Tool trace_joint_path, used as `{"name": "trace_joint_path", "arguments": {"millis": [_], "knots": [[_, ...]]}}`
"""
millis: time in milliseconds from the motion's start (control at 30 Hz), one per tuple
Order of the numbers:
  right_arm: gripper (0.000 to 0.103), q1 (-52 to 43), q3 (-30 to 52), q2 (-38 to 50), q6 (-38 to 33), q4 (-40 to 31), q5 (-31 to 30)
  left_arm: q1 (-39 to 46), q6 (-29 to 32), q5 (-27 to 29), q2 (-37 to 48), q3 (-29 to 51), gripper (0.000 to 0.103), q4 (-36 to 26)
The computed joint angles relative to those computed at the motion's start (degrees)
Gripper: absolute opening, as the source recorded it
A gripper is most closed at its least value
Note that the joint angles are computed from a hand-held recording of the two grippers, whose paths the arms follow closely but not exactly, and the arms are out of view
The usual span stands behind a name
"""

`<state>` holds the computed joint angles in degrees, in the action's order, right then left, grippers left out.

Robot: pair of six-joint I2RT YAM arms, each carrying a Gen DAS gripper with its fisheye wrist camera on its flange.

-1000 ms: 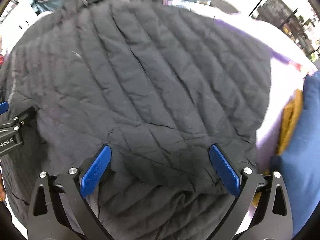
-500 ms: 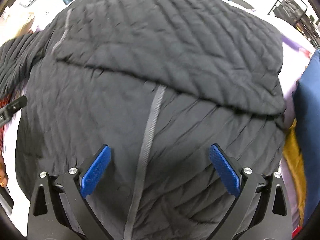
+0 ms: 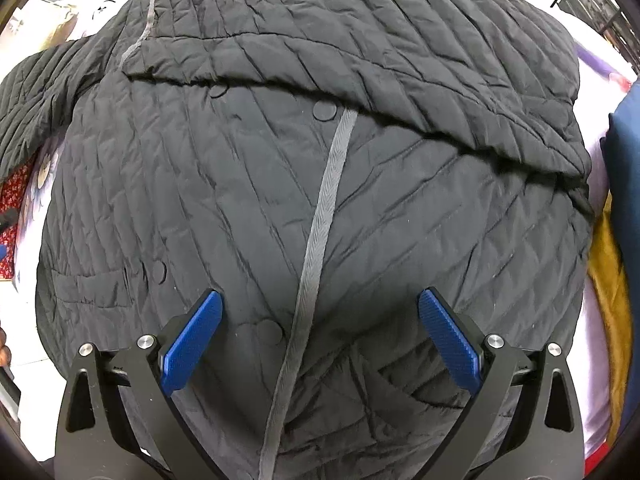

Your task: Fold large clothes

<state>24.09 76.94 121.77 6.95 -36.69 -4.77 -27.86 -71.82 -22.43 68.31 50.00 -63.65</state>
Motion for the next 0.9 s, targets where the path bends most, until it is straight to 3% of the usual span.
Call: {"name": "trace_joint_path", "arguments": {"millis": [233,467,567,733,900], "knots": [[0.097,1.14,-0.52,-0.56,-0.53,0.24,0.69,7.74,2.16,-8.60,-9.51,3.33,0.096,-3.84],[0.097,2.27,0.88,0.69,0.57,-0.03,1.29,24.94,13.40,-3.91,-12.12,2.04,0.094,6.33],[0.097,1.18,0.74,0.13,-0.73,-0.28,1.37,27.62,15.22,-2.36,-11.35,1.76,0.084,8.61],[0.097,-0.34,-0.06,-1.02,-1.61,-0.49,1.58,28.06,17.11,-2.35,-10.03,2.70,0.054,9.06],[0.097,-1.72,0.45,-1.26,-2.04,-0.39,1.15,24.15,16.25,-4.53,-10.76,4.64,0.033,8.35]]}}
